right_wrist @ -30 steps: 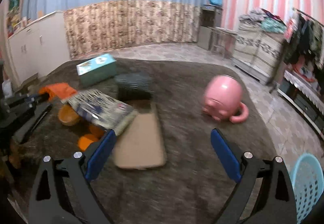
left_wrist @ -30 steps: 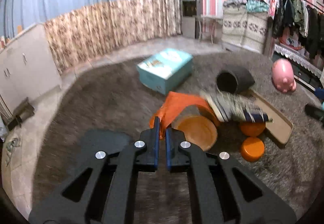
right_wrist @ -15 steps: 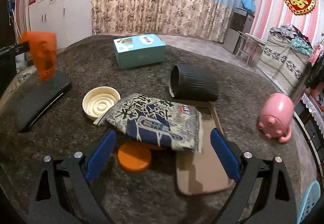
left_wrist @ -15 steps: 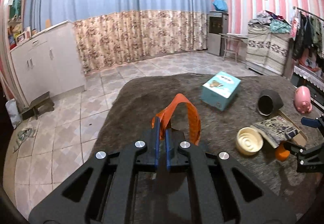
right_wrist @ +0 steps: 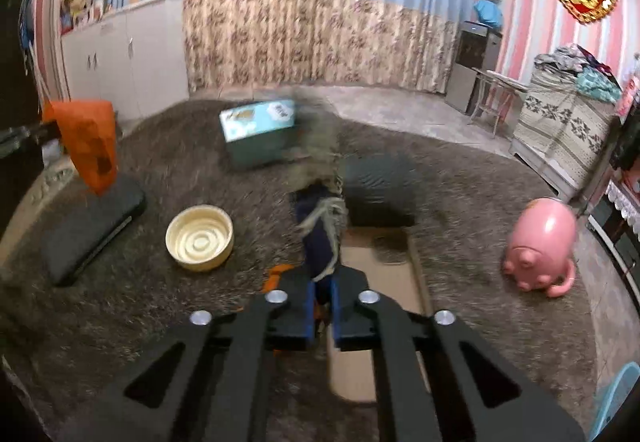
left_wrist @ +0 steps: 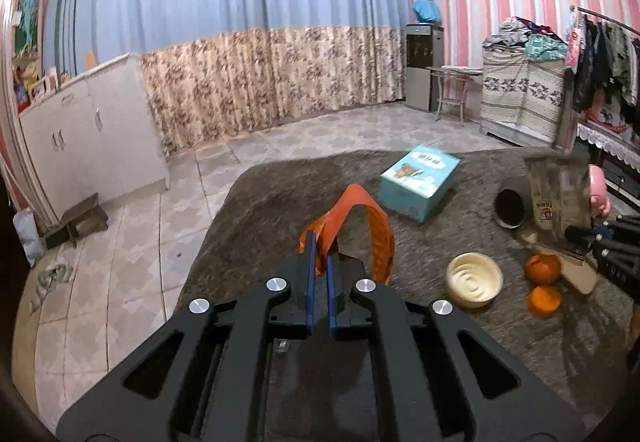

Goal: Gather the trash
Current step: 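Lift both bags and carry them over the blue basket, then open the left tool then the right tool over the basket to drop both bags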

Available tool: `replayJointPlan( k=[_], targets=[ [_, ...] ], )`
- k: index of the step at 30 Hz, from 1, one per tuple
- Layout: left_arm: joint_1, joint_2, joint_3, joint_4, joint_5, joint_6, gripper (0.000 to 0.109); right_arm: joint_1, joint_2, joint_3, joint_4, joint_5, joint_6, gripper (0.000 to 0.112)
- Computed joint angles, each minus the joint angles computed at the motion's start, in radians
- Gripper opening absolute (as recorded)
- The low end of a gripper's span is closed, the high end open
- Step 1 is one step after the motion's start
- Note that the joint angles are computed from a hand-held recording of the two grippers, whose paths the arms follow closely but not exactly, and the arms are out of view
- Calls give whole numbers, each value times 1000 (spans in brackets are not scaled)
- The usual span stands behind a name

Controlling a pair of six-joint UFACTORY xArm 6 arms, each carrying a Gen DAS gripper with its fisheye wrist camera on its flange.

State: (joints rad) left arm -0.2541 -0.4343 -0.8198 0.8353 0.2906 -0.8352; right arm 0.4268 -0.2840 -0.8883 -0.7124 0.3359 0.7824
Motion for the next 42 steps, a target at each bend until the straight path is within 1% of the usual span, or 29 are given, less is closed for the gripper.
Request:
replayJointPlan(
  k=[3,6,10,12,13,15,18,19,20,23,25,27,28,29,30,34,35,37,39,41,42],
  targets=[
    [-56,6,-27,-7,15,0,3,-21,-97,60,-8,8,22,5],
    [-129,26,-66,-7,34,-14,3,-48,-230,143,5,36,30,4],
    [-254,80,-145,39,54,-76,3,-91,-437,255,55,133,17,4],
    [-304,116,-181,42,57,-86,3,-128,-562,318,69,196,24,4],
    [-329,138,-202,38,58,-85,3,-161,-622,348,92,215,5,4],
    [-389,186,-247,35,63,-86,3,-233,-777,420,140,286,-42,4],
    [-474,259,-313,25,70,-92,3,-330,-920,479,196,367,-131,4],
    [-496,282,-333,19,71,-93,3,-387,-957,495,236,376,-181,4],
    [-522,311,-358,5,72,-86,3,-471,-1010,522,303,378,-245,4],
    [-594,402,-446,-45,81,-48,3,-669,-1091,570,464,374,-397,4],
    [-639,464,-511,-62,88,-28,3,-777,-1131,597,553,378,-484,4],
    [-685,533,-584,-84,85,1,3,-915,-1155,620,693,374,-622,5],
    [-706,560,-611,-97,84,15,3,-940,-1163,629,717,373,-647,5],
    [-731,599,-654,-127,80,43,3,-986,-1176,639,753,379,-689,4],
    [-749,628,-686,-152,76,68,3,-1000,-1184,643,764,385,-701,5],
    [-828,778,-853,-253,83,173,3,-1180,-1201,658,958,409,-889,4],
    [-847,821,-900,-293,82,211,3,-1199,-1193,660,980,405,-906,4],
    [-873,896,-989,-335,102,264,3,-1289,-1186,663,1070,422,-1001,4],
    [-894,972,-1088,-372,134,314,3,-1365,-1167,663,1102,431,-1064,4],
    [-910,1035,-1168,-377,162,343,3,-1426,-1151,660,1166,445,-1118,4],
    [-914,1062,-1204,-396,175,365,4,-1431,-1136,653,1172,440,-1118,4]
  ],
)
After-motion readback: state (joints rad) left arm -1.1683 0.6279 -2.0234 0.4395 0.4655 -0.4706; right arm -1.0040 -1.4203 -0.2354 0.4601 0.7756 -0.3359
